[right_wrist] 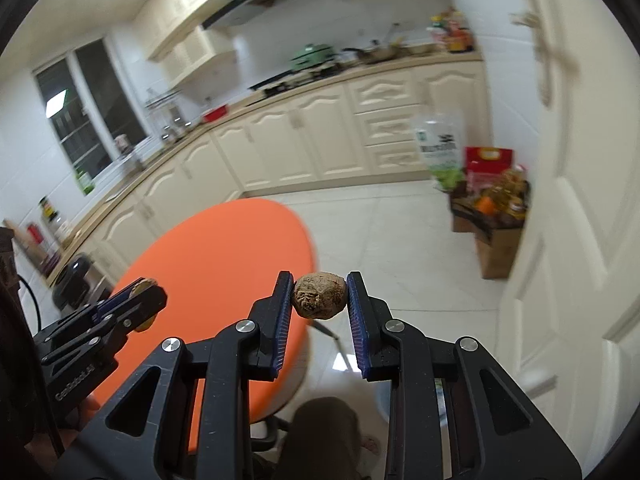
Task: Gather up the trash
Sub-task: 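Carry the walnut and ginger piece to the blue bin and release both inside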
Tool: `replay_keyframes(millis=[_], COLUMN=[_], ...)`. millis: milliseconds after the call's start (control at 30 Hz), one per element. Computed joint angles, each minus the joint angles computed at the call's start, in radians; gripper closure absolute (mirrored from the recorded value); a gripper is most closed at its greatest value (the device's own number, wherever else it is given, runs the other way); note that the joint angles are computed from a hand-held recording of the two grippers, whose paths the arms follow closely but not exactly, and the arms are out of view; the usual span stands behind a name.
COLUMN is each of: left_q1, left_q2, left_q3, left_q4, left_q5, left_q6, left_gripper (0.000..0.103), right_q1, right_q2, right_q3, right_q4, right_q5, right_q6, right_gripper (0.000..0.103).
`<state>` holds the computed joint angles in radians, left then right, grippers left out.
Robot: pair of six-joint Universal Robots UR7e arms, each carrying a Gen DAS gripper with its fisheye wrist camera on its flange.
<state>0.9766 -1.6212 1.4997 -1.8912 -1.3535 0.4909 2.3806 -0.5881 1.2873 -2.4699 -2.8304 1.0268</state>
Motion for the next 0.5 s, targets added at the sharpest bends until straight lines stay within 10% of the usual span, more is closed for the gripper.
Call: replay_keyframes(millis=[200,500], left_q1=[-0.016,-0.025], left_q2=[0.101,0.191], left_q3=[-0.056,-0.034], left_q4=[0.038,0.077], left_q5=[-0.012,0.037], left_q6=[0.022,0.039], left_gripper=[0.088,0.088], right_q1=[-0.035,-0.160], right_q2=[-0.141,-0.221], right_q3=[0.218,0.451], right_q4=[0.088,-0.168], right_q5=[0.020,0.186], right_q6=[0.243,0.213], right_gripper=[0.078,0.078])
